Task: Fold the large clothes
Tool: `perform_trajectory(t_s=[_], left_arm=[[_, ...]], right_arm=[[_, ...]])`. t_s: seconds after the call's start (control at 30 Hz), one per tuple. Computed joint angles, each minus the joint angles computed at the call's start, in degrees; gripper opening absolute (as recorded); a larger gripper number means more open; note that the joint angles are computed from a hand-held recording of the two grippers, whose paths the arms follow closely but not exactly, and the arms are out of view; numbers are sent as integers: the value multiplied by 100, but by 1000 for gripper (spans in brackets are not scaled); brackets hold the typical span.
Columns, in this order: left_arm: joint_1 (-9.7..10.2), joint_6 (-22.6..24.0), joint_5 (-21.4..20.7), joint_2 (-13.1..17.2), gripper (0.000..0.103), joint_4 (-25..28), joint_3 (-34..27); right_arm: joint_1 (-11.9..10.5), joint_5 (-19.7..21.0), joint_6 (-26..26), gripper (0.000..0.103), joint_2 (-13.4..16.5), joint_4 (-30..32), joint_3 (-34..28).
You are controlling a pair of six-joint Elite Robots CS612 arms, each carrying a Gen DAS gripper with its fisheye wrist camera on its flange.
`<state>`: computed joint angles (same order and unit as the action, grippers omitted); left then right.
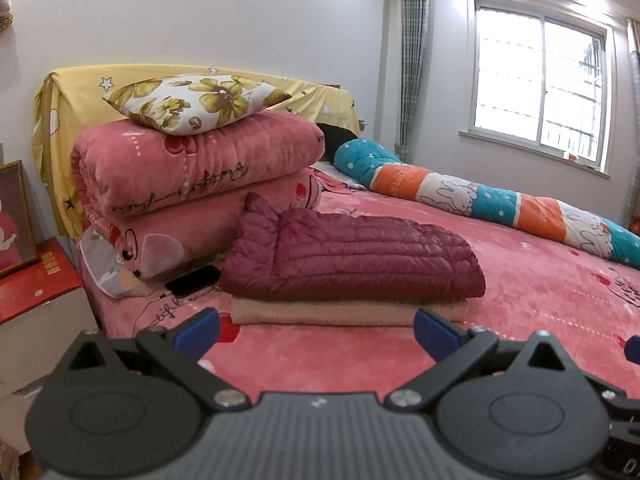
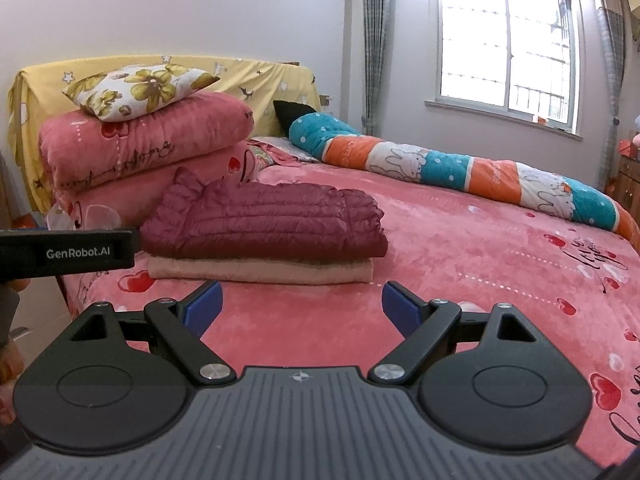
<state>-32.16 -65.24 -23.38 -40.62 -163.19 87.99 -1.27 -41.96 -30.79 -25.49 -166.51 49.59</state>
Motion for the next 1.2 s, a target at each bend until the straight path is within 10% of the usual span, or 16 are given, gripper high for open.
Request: perform_trajectory(t_s=[1.2], left_arm=[[113,196,-299,171,102,61,-213]], right_arm=[[42,-117,-310,103,33,613,-139]])
